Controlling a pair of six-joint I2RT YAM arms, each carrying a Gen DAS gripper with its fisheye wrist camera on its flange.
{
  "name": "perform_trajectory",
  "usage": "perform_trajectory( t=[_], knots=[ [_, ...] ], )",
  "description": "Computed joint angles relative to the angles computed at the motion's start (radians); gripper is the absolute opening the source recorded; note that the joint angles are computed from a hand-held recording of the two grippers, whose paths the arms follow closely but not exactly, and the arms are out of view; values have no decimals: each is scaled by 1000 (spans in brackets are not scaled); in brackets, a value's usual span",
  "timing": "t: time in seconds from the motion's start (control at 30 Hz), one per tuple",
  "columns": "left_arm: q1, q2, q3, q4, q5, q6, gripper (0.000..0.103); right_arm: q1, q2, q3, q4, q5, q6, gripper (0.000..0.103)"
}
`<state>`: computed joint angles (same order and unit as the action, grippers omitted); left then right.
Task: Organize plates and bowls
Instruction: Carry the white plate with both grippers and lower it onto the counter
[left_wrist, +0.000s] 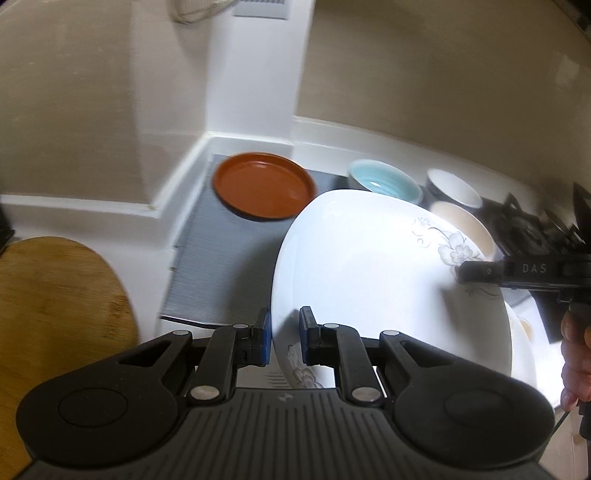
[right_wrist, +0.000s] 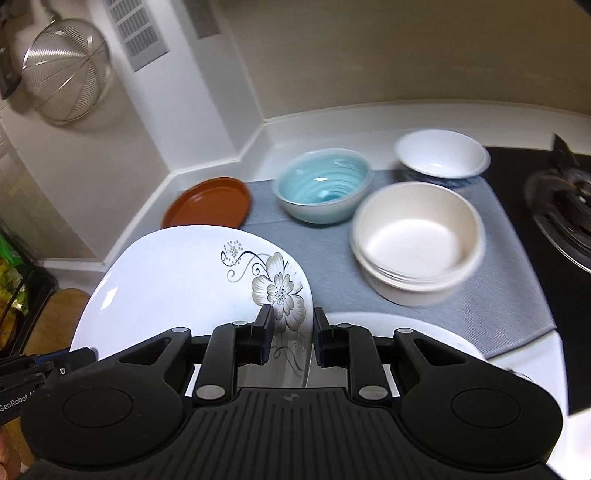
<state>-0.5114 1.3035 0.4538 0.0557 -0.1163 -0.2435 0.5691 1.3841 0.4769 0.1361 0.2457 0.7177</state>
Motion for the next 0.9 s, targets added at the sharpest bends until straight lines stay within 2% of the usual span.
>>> perform_trajectory(
  t=[0.43,0.9],
  knots=[
    [-211,199,66,72,-57,-87,17,-127,-181,-200,-17,-26,-8,23],
    [-311,291,113,53,-84,-170,17,-211,-272,-258,-80,-53,-76,24]
  ],
)
